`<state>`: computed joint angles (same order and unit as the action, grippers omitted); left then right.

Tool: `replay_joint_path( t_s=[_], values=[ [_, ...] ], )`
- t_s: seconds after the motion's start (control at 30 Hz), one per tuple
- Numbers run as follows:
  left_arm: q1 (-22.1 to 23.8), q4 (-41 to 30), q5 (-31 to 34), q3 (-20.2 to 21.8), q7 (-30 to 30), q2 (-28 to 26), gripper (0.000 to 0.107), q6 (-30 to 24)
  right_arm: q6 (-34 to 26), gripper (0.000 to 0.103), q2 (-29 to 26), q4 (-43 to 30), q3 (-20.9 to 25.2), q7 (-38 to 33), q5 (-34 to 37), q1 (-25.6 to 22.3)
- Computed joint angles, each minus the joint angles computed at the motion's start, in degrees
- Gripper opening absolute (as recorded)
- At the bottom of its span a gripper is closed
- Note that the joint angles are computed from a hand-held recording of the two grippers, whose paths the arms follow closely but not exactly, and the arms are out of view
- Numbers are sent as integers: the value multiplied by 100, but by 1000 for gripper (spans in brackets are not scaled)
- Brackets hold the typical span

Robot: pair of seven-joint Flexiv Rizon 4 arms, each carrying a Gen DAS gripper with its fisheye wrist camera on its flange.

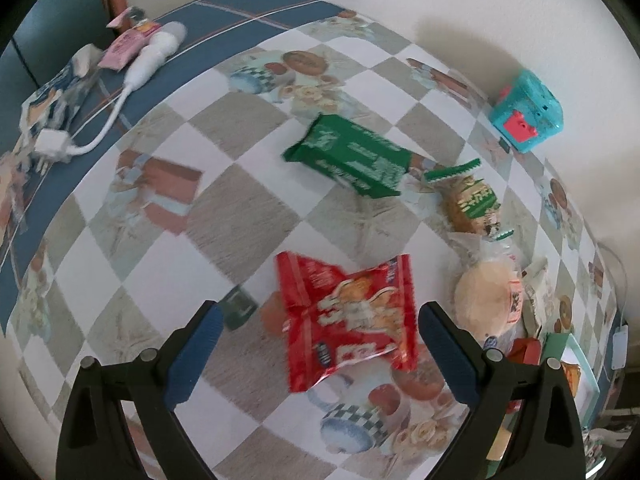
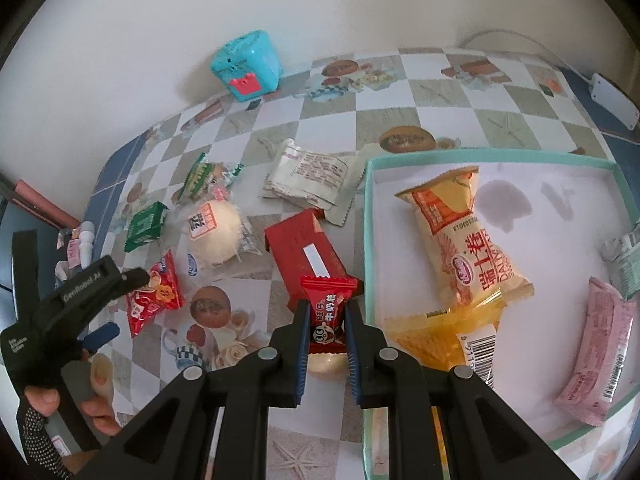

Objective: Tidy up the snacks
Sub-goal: 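Grasp the small red candy with the right tool while the left tool grasps the red snack bag, then carry the red candy and red snack bag into the tray and open both tools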

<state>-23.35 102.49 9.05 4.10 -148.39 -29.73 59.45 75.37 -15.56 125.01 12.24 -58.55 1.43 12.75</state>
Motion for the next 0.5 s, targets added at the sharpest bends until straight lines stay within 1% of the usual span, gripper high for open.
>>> replay_joint_path(
  t_s=[0.03, 0.07, 0.1, 0.17, 0.2, 0.3, 0.5],
  values=[
    [-18, -56, 40, 15, -8, -50, 96, 21, -7, 18, -5, -5, 14, -17, 21, -11],
    [-24, -90, 56, 22, -6, -82, 88, 32, -8, 18, -6, -14, 30, -40, 47, -22],
    [-26, -127, 57, 20, 0, -128, 74, 35, 3, 18, -1, -12, 35, -53, 58, -25],
    [25, -110, -20, -36, 64, -176, 65, 113, 30, 18, 21, 4, 17, -48, 36, -7],
    [29, -88, -39, -41, 86, -181, 63, 169, 42, 18, 31, 10, 14, -46, 37, -6],
    [-47, -109, 5, 32, 97, -157, 58, 102, 57, 18, 61, 16, 11, -36, 47, -7],
    [-85, 2, -3, 40, 53, 23, 56, 98, 105, 18, 176, 37, 27, -66, 97, -30]
  ],
)
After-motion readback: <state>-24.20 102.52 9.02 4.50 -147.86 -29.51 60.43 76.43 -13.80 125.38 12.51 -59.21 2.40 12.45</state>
